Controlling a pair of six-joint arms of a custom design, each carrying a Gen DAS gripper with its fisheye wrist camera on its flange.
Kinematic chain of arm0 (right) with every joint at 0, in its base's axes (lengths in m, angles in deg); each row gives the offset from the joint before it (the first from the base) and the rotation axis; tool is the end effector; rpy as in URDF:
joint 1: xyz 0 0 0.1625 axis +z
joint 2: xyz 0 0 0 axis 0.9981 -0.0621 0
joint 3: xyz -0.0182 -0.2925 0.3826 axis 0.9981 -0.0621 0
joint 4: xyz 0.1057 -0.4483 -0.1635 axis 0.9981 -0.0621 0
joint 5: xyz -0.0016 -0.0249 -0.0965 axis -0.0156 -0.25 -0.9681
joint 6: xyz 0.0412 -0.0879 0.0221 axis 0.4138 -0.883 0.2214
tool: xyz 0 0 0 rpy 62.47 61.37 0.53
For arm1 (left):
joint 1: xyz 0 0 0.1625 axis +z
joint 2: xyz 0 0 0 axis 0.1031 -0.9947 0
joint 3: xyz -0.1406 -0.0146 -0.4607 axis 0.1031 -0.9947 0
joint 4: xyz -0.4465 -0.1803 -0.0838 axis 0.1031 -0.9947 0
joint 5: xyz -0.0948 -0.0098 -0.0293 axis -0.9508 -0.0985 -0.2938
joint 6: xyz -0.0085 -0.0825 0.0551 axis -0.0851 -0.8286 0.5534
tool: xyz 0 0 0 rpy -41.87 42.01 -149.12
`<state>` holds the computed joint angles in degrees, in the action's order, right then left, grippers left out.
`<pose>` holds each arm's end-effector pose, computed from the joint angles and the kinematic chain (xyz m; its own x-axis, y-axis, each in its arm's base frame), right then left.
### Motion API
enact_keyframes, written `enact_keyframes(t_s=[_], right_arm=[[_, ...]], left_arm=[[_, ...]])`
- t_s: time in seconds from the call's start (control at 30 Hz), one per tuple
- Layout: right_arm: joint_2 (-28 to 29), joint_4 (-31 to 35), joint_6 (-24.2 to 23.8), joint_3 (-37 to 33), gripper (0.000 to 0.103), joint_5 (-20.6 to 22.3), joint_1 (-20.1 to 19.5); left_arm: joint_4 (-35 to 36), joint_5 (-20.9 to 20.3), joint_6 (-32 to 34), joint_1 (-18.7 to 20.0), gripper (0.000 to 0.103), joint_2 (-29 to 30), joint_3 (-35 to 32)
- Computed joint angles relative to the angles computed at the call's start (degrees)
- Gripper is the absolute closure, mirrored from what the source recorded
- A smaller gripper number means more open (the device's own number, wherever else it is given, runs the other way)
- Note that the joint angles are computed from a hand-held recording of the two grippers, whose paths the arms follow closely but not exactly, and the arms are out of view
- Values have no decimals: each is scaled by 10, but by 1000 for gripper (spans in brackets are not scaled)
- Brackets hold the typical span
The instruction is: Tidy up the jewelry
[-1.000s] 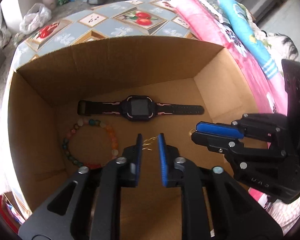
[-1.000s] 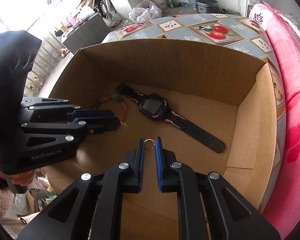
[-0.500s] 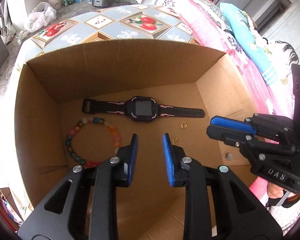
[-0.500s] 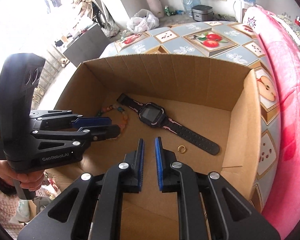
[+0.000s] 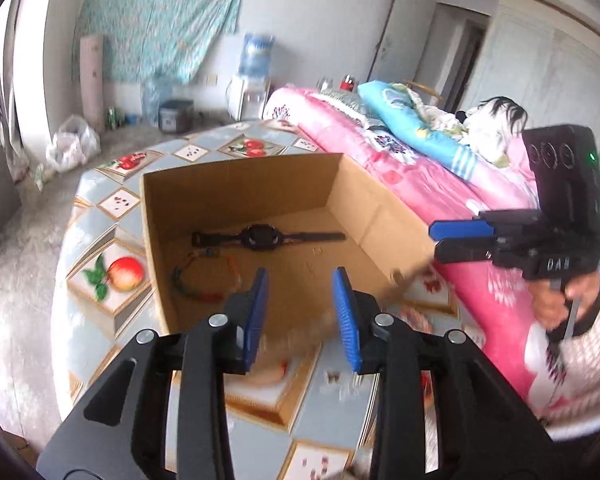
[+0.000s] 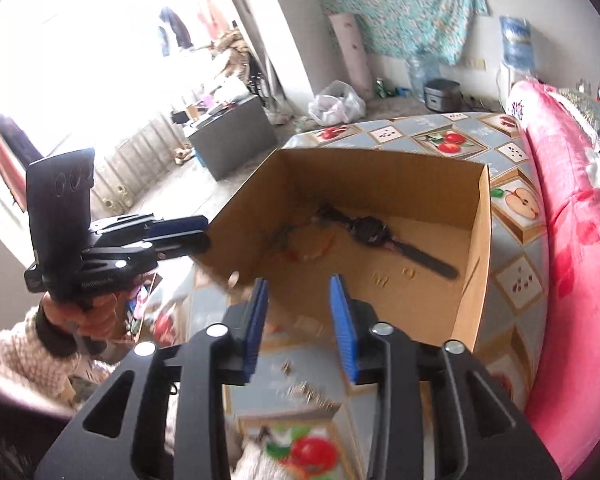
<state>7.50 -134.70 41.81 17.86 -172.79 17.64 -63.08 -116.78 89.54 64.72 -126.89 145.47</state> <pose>0.2906 -0.7555 0.1451 -0.8669 -0.2501 0.4311 -0.4492 0.7668 -0.4586 -0.1352 -0.8316 0.2838 -0.6499 0.6703 -0.3583 0.7600 0.5669 -0.3179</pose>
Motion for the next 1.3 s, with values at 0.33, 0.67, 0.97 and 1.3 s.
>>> enact_keyframes(t_s=[0.33,0.67,0.97,1.3], right_arm=[[21,-23,67,69,65,-73,-16],[75,-25,-22,32,73,-148,-21],[89,5,-54,7,87,-146,-23],[88,40,7,-5,100,-120,-27]], left_arm=[[-93,84,31,9,66,-28,136],[-89,110,28,17,66,1,139],[-77,108,15,22,66,6,132],[-78,102,27,24,66,10,128]])
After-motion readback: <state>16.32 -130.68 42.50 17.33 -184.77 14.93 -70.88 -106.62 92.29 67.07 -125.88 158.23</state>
